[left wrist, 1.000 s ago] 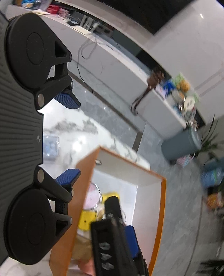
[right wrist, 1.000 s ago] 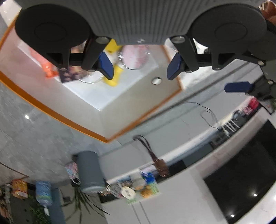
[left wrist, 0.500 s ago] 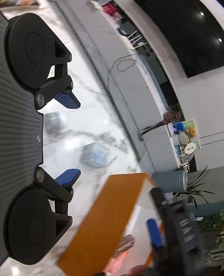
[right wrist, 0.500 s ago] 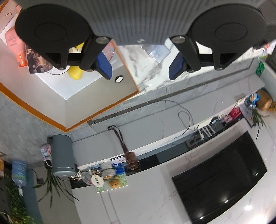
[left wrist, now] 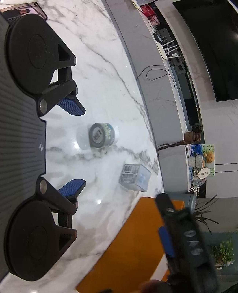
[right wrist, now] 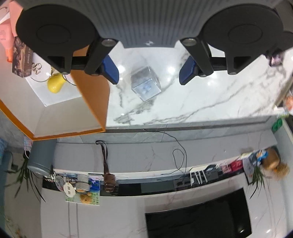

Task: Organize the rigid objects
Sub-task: 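Move both tools out of the box back over the jar and cube box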

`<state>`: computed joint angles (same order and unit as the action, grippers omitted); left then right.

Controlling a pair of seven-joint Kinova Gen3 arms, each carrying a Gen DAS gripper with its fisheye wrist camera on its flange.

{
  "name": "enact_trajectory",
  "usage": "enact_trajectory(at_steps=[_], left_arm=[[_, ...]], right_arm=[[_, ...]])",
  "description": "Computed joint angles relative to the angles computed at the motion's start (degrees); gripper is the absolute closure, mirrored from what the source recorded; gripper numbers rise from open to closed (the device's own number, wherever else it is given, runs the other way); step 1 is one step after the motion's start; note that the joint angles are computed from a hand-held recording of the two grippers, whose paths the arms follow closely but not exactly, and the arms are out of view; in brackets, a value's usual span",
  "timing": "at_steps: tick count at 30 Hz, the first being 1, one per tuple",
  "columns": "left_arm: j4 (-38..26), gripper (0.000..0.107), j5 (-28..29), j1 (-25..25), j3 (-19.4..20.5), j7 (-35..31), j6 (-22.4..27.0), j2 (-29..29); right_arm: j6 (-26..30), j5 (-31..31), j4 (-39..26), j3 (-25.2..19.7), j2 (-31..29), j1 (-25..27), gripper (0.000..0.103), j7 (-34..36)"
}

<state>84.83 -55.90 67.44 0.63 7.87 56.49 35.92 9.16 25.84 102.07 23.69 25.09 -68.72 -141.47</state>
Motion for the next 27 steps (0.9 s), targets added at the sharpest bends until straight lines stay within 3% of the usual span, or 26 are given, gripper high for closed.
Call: enact_trajectory(at_steps=[5, 9, 17, 27], left_arm=[[3.9, 0.014, -5.3, 1.0, -1.5, 7.1, -2.6, -0.8], [4.4, 0.014, -5.9, -0.6, -0.4, 6.0, -3.7, -0.1], [5.7, 0.014, -7.7, -2.1, -1.5, 8.2, -7.3, 0.4], [5.2, 0.014, -5.5, -4.1, -2.7, 7.8, -9.5, 1.4]], right_arm=[[-1.5, -0.3, -0.7, 3.1, 2.5, -2.3, 0.03, -0.5], [-1.8, -2.6, -2.1, 4.6, 4.9, -3.0, 0.03, 0.5], [-1.2, -4.8, -5.8, 3.4, 8.9, -1.5, 0.026, 5.3], [-0.6, -6.6, -9.7, 2.8, 13.1, -0.4, 0.026, 10.1]])
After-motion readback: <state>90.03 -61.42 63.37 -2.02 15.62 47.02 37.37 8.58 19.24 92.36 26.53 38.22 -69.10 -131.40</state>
